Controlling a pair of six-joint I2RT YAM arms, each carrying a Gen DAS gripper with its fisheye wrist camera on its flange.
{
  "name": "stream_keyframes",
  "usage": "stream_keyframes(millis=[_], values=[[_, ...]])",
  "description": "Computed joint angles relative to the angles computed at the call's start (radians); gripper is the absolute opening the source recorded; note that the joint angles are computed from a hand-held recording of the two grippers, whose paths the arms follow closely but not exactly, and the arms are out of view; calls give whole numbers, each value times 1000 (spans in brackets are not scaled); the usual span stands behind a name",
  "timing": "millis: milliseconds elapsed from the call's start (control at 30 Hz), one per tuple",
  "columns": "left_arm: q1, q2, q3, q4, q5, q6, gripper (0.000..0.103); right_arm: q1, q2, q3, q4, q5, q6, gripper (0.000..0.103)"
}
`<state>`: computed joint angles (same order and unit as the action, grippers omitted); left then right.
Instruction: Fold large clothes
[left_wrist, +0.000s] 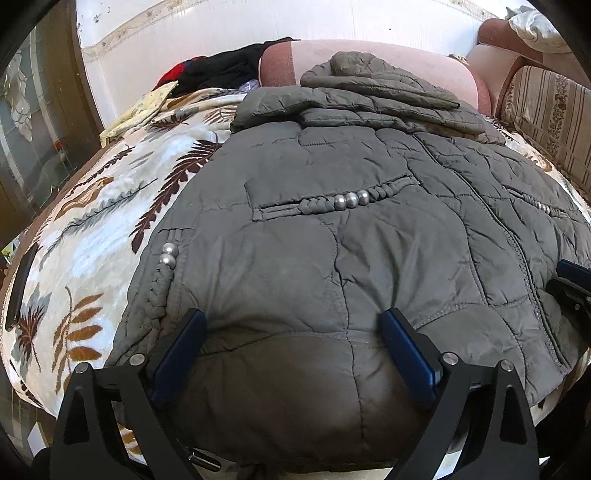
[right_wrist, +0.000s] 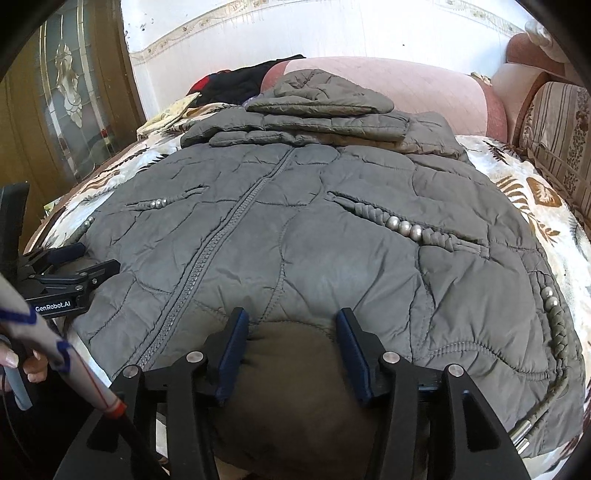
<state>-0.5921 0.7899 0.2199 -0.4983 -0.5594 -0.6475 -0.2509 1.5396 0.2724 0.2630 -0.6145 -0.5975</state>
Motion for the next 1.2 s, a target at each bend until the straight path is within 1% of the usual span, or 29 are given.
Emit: stream_keyframes(millis=[100, 267, 1000, 1200], values=[[3, -1, -7, 14, -3, 5, 99, -16, 18, -16, 41, -27, -5, 56], [4, 2, -19, 34, -14, 4, 102, -24, 26, -29, 71, -42, -3, 57], [-12, 2, -26, 41, -32, -4, 102, -12, 18, -36, 85, -26, 5, 61], [-28, -12, -19, 22, -44, -5, 102, -7, 2, -37, 70, -16, 9, 62]])
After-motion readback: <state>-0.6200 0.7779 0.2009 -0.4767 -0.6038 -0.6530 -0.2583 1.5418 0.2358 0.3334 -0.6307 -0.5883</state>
